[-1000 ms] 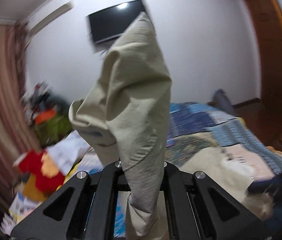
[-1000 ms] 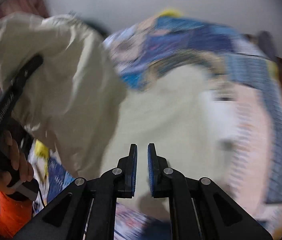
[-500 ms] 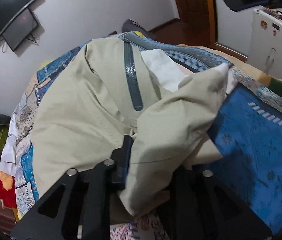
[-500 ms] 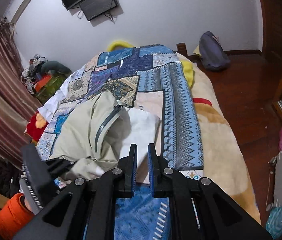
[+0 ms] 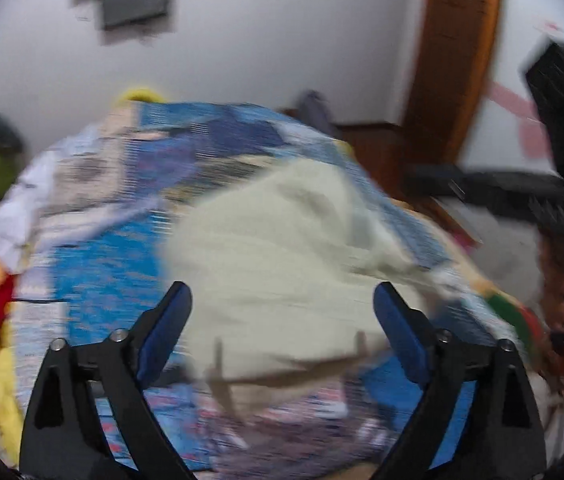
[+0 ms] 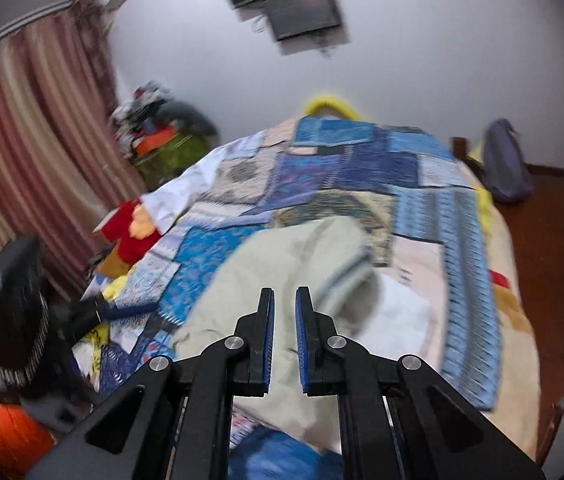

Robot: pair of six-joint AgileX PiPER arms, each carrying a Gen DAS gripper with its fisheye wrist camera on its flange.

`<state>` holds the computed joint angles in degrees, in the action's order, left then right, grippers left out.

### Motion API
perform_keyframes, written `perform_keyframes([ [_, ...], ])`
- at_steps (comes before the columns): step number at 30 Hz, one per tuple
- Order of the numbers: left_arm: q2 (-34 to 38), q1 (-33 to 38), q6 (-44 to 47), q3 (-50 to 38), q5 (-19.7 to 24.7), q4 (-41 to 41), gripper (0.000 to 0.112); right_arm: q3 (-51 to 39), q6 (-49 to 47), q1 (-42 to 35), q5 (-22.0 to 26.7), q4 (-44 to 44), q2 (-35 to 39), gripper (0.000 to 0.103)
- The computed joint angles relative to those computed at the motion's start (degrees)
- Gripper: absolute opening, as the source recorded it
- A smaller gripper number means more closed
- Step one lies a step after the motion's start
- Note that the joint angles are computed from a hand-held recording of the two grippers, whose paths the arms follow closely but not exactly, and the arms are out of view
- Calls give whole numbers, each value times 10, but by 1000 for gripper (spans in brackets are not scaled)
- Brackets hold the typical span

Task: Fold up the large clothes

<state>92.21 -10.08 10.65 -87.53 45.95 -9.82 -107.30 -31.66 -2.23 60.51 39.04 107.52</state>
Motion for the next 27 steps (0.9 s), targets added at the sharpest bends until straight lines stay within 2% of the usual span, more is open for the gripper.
perform_keyframes([
  [1, 7, 6, -29, 4, -16, 38, 95, -3, 2, 19, -7, -9, 8, 6],
  [3, 48, 25, -58, -5, -16, 83, 95, -16, 20, 54, -15, -42, 32, 6],
  [6, 109, 53, 1, -4, 18, 20, 95, -58, 71, 95, 10, -123, 103, 6],
  [7, 116, 58, 18, 9, 15, -3, 95, -78, 86, 101, 38, -144, 139, 6],
  [9, 129, 72, 74, 38, 16, -71, 96, -58, 81, 98, 41, -156, 165, 6],
  [11, 126, 74, 105, 76, -2, -109, 103, -7, 39, 70, 26, -126, 161, 6],
  [14, 125, 63, 117, 116, -27, -120, 103, 62, -10, 22, 15, -78, 132, 6],
  [15, 125, 61, 115, 123, -33, -121, 103, 77, -10, 15, 8, -83, 123, 6],
  [18, 126, 62, 119, 135, -41, -137, 103, 166, -6, 7, -63, -146, 66, 6],
  [20, 119, 58, 114, 144, -49, -130, 103, 205, -34, 3, -83, -147, 44, 6],
  [22, 107, 51, 103, 154, -61, -112, 103, 233, -3, 22, -115, -198, 20, 7],
  [23, 101, 45, 95, 158, -67, -98, 103, 258, 34, 39, -152, -255, 6, 9],
  [24, 100, 44, 95, 160, -70, -94, 103, 284, 65, 51, -181, -307, -9, 23],
  [25, 97, 42, 91, 162, -73, -88, 103, 305, 90, 61, -210, -342, -19, 41],
  [26, 94, 41, 87, 165, -74, -85, 103, 328, 137, 71, -245, -397, -28, 54],
  [27, 86, 37, 80, 170, -73, -80, 103, 337, 170, 74, -258, -429, -32, 75],
])
